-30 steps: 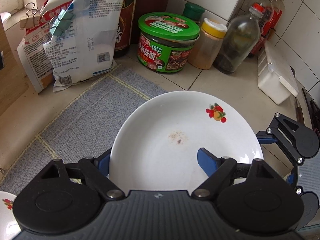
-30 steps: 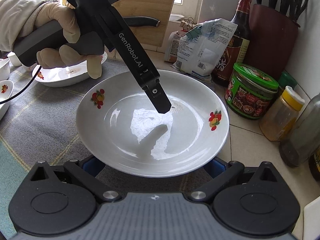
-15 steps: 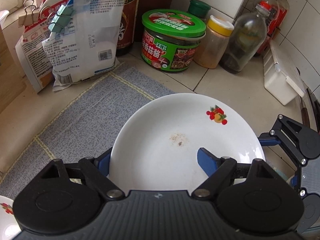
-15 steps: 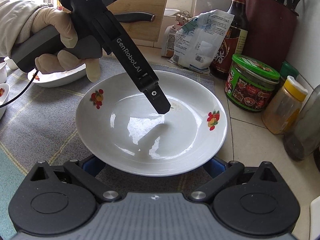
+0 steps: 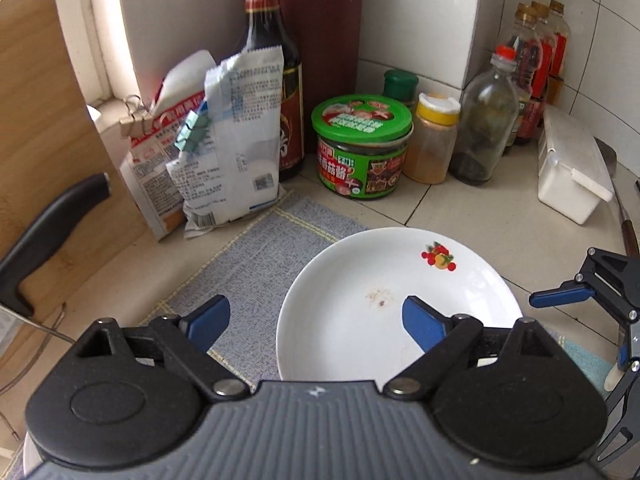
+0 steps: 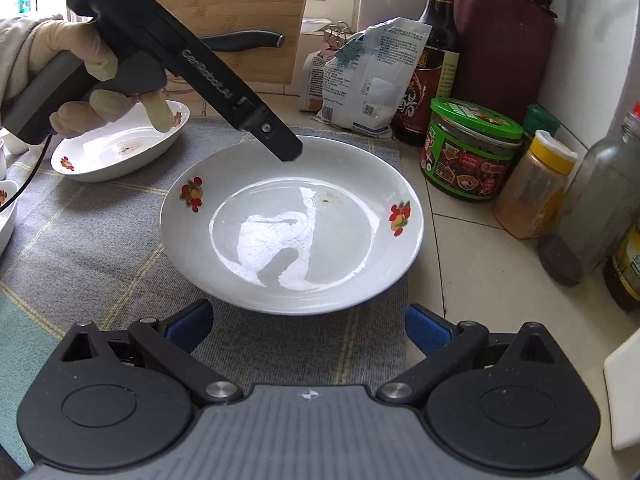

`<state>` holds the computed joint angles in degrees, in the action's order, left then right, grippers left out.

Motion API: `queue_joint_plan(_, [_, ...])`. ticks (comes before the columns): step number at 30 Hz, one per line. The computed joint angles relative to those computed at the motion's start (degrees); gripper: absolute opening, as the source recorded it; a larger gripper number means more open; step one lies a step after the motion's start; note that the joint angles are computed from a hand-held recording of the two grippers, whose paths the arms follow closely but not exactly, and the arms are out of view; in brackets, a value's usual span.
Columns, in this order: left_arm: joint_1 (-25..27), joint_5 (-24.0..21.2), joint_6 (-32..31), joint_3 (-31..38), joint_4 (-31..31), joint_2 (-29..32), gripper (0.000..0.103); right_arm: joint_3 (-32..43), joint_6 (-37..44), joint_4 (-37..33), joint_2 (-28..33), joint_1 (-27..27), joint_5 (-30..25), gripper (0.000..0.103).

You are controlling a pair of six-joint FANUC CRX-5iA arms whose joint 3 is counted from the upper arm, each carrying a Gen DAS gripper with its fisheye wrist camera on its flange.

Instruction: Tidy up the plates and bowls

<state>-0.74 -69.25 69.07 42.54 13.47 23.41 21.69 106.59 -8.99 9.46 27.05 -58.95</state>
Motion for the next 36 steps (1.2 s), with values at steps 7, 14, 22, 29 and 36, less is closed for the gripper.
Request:
queue_joint_plan(7, [-1.0, 10.5, 1.2, -16.0, 0.7, -13.9, 0.095, -9.5, -6.2, 6.9, -7.5, 4.1, 5.2, 0.103])
queue_joint_plan(14, [-3.8, 16.6, 13.7, -28.8, -4.4, -26.6, 0.096, -16.8, -14.1, 11.0, -14.6, 6.9, 9.0, 0.103])
queue_joint_plan(22, [-11.2, 13.5, 35.2, -34.1, -21.4, -36.1, 0.096, -20.0, -13.0, 10.2, -20.0, 7.6, 7.7, 0.103])
queue_joint_plan(29, [-19.9, 4.9, 52.2, -35.0, -36.5, -41.4, 0.096, -20.6, -10.0, 7.5, -23.1, 8.4, 3.9, 0.103])
queue_joint_plan(36, [-25.9, -3.9, 60.5, -34.9, -44.9, -44.0, 0.096, -19.4, -8.8, 5.7, -23.4, 9.5, 0.2, 0.103])
